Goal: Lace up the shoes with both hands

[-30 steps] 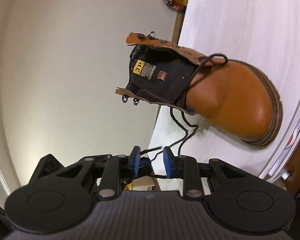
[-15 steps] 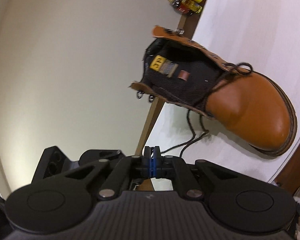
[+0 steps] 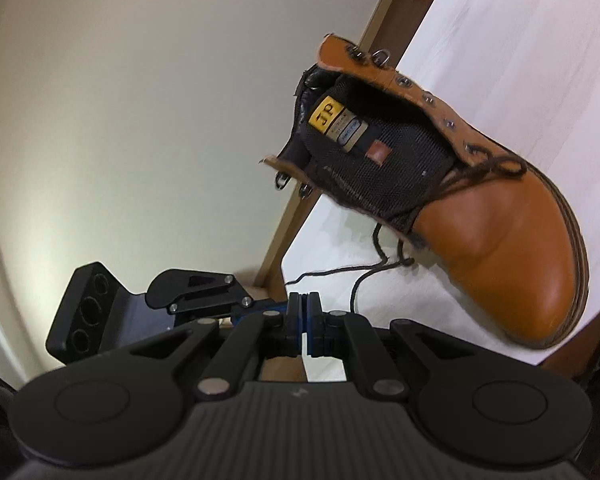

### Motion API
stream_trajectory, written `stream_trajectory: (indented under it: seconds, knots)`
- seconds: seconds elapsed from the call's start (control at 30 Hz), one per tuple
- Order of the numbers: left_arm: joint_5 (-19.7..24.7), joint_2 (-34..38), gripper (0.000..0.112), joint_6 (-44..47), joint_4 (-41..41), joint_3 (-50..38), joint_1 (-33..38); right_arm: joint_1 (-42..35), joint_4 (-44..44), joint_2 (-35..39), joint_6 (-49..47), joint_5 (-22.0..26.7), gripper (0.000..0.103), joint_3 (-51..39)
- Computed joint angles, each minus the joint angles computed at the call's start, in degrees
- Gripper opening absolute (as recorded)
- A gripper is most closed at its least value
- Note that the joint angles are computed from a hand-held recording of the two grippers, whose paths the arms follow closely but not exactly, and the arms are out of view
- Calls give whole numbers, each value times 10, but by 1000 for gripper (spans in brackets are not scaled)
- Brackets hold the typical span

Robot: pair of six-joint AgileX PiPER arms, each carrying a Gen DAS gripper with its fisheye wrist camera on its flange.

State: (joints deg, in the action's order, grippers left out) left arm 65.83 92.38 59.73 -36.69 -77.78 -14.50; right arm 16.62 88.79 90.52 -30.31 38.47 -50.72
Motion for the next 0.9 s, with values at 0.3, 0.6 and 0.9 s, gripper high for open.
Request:
stream_trajectory:
  seconds: [0.3,0.6,0.9]
  knots:
    - [-139,37,3,-367,269,-59,-184,-82,-339,29,96,30,16,-101]
    - [-99,128,3,-486,389,-154,-236,-54,-390,26,118,-34,16,-90]
    - [-53,163,3,-494,420,-204,-255,-30,-384,40,53,-73,18,-95]
